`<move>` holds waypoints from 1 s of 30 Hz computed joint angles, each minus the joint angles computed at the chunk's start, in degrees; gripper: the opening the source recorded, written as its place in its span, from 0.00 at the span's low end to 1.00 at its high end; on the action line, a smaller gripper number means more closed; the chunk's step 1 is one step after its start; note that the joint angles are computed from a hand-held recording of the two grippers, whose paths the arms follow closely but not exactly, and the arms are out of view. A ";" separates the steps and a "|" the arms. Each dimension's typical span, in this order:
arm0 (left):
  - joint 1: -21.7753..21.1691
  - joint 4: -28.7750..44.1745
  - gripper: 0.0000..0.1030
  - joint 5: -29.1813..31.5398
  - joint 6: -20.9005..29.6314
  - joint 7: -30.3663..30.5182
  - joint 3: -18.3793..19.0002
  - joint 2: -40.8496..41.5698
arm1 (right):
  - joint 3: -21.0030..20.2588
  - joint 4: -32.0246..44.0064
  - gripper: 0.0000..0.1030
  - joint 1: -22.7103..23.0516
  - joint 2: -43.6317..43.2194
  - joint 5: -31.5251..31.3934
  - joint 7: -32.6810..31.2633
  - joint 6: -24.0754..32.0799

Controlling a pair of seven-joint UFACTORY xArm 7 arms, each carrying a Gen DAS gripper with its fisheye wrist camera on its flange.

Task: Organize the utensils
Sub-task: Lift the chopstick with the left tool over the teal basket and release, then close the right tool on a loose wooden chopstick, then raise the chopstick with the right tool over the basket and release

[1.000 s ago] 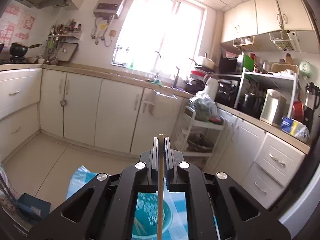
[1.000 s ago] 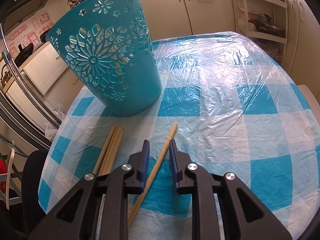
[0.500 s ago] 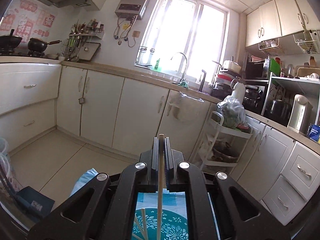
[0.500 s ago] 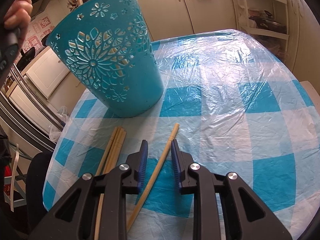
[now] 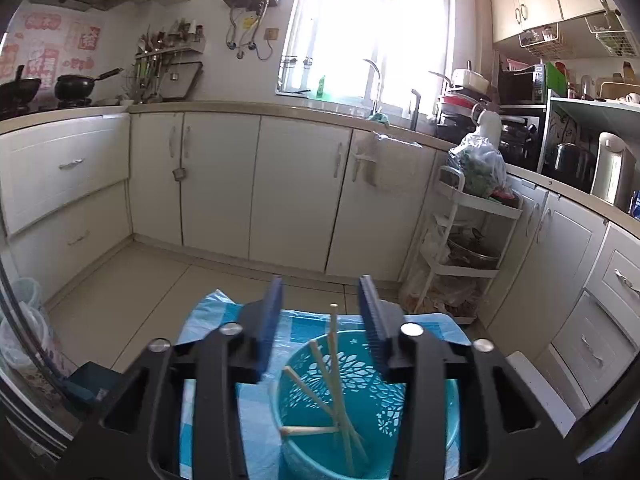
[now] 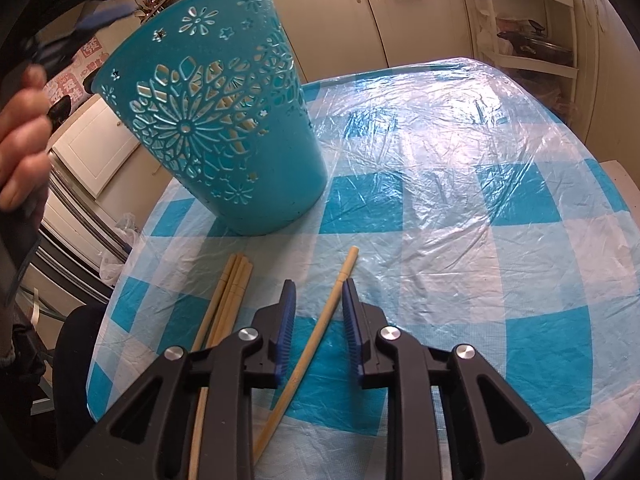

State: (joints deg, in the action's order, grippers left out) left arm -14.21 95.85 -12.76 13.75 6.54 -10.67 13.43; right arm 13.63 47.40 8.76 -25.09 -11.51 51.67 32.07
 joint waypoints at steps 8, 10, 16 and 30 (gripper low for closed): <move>4.11 -18.29 0.78 -7.87 -8.33 7.53 2.64 -12.98 | 1.35 1.49 0.24 -0.44 -0.03 -1.99 0.14 4.15; 4.11 -20.57 0.79 -8.42 -7.38 7.99 4.15 -13.94 | 2.33 3.61 0.24 -0.96 1.61 -4.03 0.76 6.53; 4.41 -24.73 0.79 -9.55 -3.46 9.85 5.97 -13.47 | 2.28 8.87 0.10 1.41 5.83 -9.07 -4.18 13.34; 4.77 -27.26 0.79 -19.45 0.22 21.92 4.51 -11.57 | 0.91 10.99 0.06 4.18 6.74 -6.52 -13.96 17.44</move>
